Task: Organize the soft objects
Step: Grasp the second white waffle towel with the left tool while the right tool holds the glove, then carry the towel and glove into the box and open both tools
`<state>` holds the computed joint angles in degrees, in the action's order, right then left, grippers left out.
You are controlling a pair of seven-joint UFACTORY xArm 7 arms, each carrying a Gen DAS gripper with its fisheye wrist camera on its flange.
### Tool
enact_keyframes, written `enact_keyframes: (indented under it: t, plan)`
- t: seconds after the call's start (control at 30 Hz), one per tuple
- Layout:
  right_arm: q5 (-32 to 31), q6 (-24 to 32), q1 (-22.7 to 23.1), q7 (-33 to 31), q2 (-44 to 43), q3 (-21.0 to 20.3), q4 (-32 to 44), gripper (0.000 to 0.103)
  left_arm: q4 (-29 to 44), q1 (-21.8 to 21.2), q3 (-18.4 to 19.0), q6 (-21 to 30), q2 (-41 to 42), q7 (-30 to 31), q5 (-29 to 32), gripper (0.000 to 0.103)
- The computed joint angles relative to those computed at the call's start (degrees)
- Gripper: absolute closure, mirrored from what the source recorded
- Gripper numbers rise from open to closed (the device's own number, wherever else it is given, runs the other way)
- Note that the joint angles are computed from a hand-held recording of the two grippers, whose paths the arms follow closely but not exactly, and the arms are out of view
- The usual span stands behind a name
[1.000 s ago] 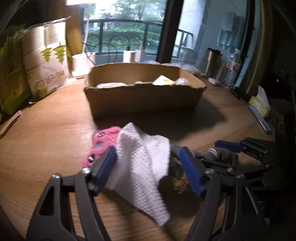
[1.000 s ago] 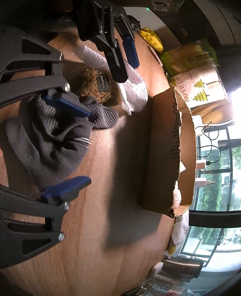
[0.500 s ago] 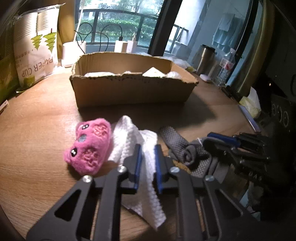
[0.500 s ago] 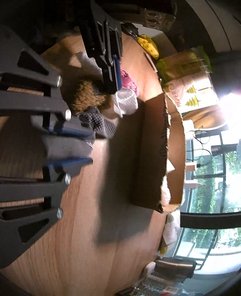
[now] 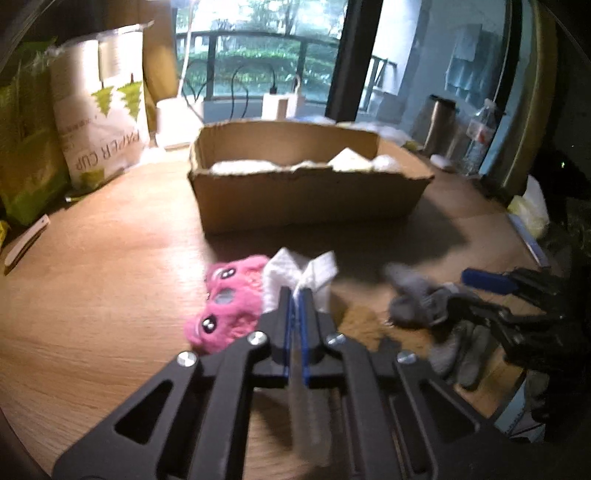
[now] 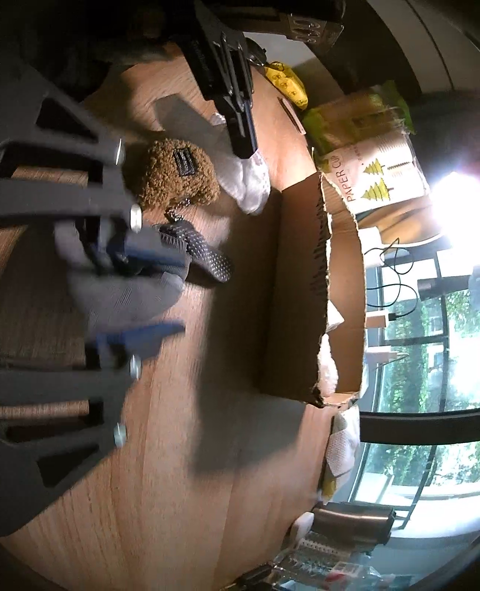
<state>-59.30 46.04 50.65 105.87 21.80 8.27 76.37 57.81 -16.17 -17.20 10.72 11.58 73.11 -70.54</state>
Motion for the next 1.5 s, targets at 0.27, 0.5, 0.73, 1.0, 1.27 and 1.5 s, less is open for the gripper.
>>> enact_keyframes:
  t: [0.27,0.5,0.73,1.0,1.27,1.5]
  plan:
    - [3.02,-3.58,-0.67,-2.5,2.31,-0.63,0.93,0.043,0.58,-0.07,-0.62,0.45,2.49,-9.74,11.93,0.077]
    - [1.8,-3.42,0.6,-3.43,2.82,-1.79,1.42,0.052,0.72,1.16,-3.2,-2.76,4.46,-14.39,19.5,0.05]
    - [0.71,-4.1,0.16,-2.81,1.27,-1.82,-0.05,0.074,0.05,1.43,-3.82,-5.89,5.12,-20.46,28.23,0.081]
    - [-1.67,-0.46,-0.53,-3.72,-1.9,-0.74,-0.22,0.075,0.73,10.79,-12.74,-2.26,3.03,-10.97,17.12,0.096]
    - [-4.38,2.47,-2.39,-5.7,-4.46,0.5,0.62,0.075,3.46,10.85,-11.58,3.29,-1.52,-0.35,2.58,0.096]
    - [-6.14,3.48,-4.16,-7.47,-5.78,1.0,1.28,0.075,6.69,7.47,-6.91,6.37,-2.49,1.34,-0.89,0.096]
